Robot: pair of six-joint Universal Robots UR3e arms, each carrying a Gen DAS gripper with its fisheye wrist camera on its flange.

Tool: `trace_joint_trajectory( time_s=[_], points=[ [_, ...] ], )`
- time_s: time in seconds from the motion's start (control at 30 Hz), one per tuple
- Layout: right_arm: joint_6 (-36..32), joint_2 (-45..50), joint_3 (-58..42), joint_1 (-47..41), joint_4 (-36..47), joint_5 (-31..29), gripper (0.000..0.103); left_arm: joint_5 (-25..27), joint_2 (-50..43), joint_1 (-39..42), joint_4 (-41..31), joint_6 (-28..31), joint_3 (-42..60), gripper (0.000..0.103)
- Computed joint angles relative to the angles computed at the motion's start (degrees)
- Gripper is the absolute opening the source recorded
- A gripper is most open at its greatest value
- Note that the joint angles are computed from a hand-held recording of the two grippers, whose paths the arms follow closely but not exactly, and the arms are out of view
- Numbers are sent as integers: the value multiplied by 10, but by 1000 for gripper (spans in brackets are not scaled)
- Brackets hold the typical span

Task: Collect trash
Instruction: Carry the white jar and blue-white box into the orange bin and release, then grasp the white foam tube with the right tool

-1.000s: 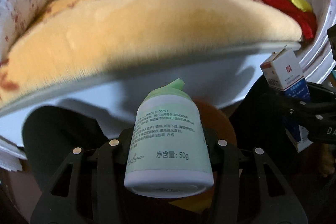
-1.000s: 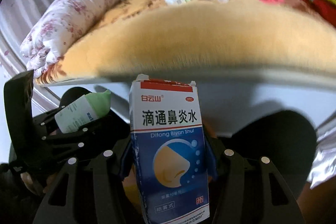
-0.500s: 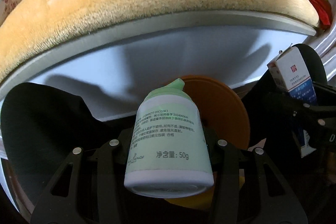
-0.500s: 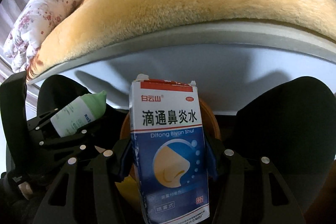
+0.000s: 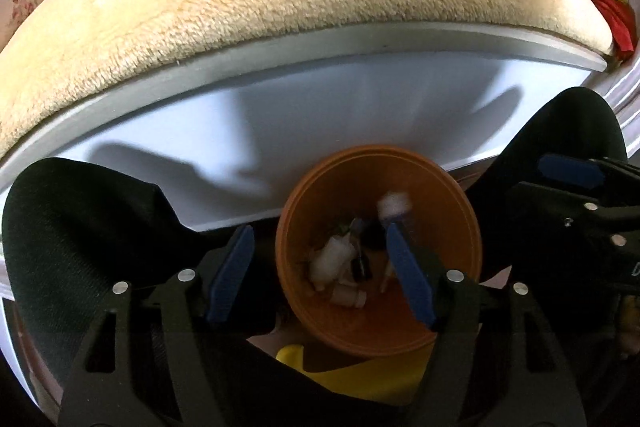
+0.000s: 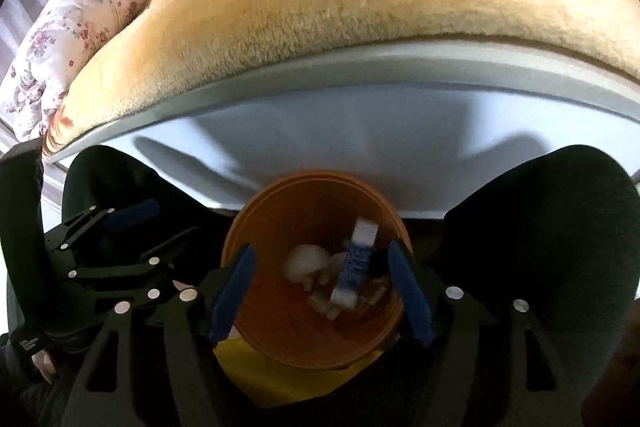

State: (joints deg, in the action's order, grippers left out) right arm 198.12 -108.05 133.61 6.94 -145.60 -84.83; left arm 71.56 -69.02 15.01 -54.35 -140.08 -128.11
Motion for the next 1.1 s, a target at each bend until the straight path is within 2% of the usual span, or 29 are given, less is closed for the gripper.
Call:
trace_joint_trajectory(
  time_s=[0.3, 0.4, 0.47, 0.53, 0.63, 0.7, 0.83, 1.0, 1.1],
  points=[
    [3, -57, 3, -6, 23, -5, 70, -10, 25, 13, -26, 2, 6, 69],
    [-17, -77, -20, -14, 53, 9, 70, -45, 53, 42, -79, 29, 31, 69],
    [-42, -85, -46, -25, 75, 13, 73, -69, 64, 56, -103, 36, 60, 73],
    [-69, -80, -83, -31, 90, 6, 74, -95, 62, 67, -119, 32, 96, 76],
    [-126, -58, -146, -61, 106, 18, 75, -138, 19, 67, -117, -7, 178, 80],
    [-154, -17, -204, -75, 103, 16, 75, -140, -19, 51, -69, -49, 209, 80],
    [-199, 104, -334, -106, 80, 6, 75, -105, -143, -15, 40, -160, 296, 80],
    [-227, 273, -517, -138, 90, 6, 75, -50, -283, -76, 68, -228, 434, 80],
    [-247, 368, -631, -137, 120, -16, 74, -29, -351, -96, 47, -252, 511, 80]
  ],
)
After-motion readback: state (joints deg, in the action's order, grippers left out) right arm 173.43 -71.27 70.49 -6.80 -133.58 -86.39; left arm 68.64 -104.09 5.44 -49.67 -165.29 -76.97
